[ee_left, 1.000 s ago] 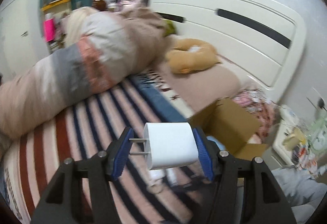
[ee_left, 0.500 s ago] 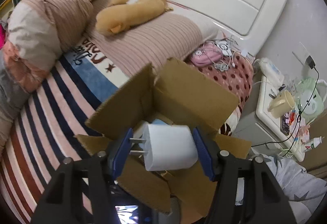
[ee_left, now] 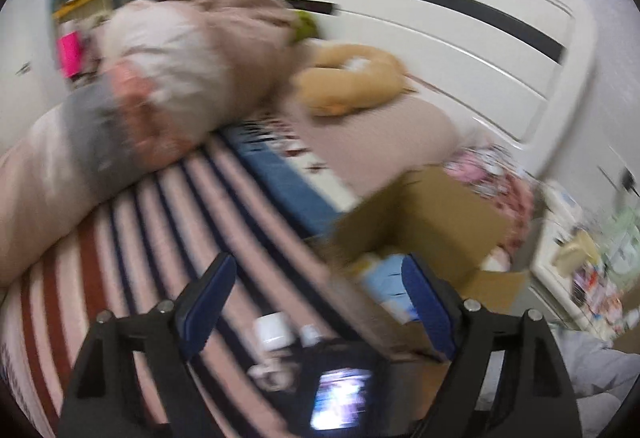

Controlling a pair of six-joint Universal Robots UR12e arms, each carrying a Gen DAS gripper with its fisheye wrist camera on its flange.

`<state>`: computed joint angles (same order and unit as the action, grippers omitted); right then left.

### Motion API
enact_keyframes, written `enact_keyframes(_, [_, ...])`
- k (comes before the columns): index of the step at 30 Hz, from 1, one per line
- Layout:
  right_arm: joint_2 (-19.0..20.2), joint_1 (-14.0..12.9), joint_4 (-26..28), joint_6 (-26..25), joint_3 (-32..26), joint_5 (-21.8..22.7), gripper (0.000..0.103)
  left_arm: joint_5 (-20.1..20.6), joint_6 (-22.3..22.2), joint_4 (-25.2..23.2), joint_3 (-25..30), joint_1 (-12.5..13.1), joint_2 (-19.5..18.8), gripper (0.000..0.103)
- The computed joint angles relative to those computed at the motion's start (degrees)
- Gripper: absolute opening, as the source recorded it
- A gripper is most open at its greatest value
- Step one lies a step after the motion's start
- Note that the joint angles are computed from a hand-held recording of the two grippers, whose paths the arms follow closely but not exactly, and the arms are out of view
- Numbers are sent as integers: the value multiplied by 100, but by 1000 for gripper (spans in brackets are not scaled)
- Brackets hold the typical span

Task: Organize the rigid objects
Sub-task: 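Grasp the tape roll with white holder using the right gripper, then lower the tape roll into the box with the right gripper while the left grasps the earbuds case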

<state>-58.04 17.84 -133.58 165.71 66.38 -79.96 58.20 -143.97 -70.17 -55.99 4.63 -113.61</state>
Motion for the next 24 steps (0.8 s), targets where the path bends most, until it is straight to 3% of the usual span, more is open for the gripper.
enact_keyframes(5, [-418, -17, -142, -35, 278, 367, 43, 404, -527, 688, -413, 321, 46, 83])
enact_keyframes(8, [-803, -57, -399, -37, 505, 399, 43, 305, -660, 685, -585, 456, -10, 83])
enact_keyframes(11, [-1102, -157, -669, 110, 649, 325, 43, 344, -659, 576, -709, 431, -103, 83])
enact_keyframes(14, [-1295, -315, -692, 352, 657, 13, 43, 350, -694, 481, -781, 350, -234, 83])
enact_keyframes(16, [-1336, -387, -605, 454, 600, -488, 43, 529, -632, 467, -855, 234, -293, 83])
enact_keyframes(20, [-1269, -549, -64, 678, 425, -1106, 43, 753, -593, 292, -869, 31, -459, 82])
enact_keyframes(24, [-1165, -675, 366, 875, 332, -1381, 43, 1037, -583, 204, -858, -125, -593, 66])
